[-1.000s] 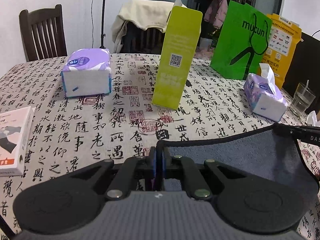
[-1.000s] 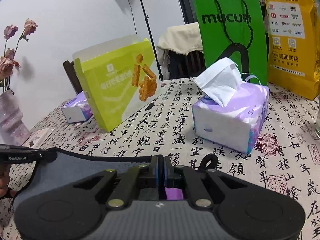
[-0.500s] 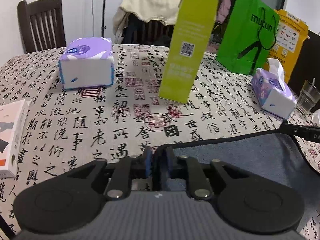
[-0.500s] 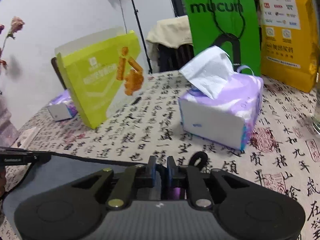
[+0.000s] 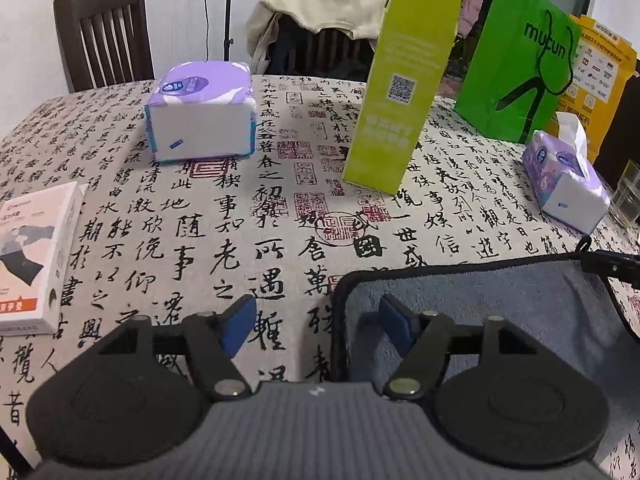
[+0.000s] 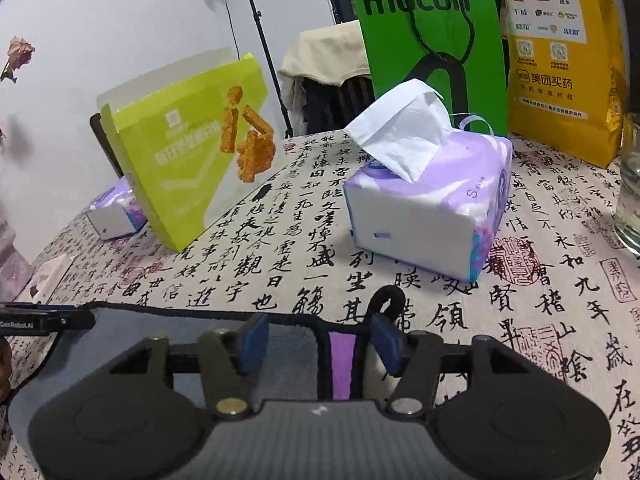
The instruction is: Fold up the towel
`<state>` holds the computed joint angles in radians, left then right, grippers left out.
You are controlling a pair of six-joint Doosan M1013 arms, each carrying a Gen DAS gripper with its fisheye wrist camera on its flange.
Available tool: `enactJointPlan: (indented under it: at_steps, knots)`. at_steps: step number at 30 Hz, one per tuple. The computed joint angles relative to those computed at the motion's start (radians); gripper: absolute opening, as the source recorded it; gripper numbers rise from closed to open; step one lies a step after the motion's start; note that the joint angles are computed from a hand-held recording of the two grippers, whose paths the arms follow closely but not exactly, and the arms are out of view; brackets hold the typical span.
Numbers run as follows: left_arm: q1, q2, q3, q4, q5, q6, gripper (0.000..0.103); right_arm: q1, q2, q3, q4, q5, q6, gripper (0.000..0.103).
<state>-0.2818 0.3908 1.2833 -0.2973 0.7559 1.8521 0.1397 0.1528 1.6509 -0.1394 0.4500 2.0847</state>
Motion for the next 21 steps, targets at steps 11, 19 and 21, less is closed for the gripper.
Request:
enactJointPlan:
  at_steps: [11, 19, 21]
  knots:
    - [0.006, -0.064, 0.072, 0.006, -0.034, 0.024, 0.082, 0.031, -0.049, 0.027, -0.091, 0.037, 0.08, 0.072]
    - [0.01, -0.14, 0.15, 0.0, -0.069, 0.054, 0.091, 0.084, -0.098, 0.063, -0.187, 0.085, 0.154, 0.082]
    - [0.008, -0.159, 0.169, 0.007, -0.08, 0.055, 0.095, 0.101, -0.113, 0.073, -0.224, 0.091, 0.183, 0.083]
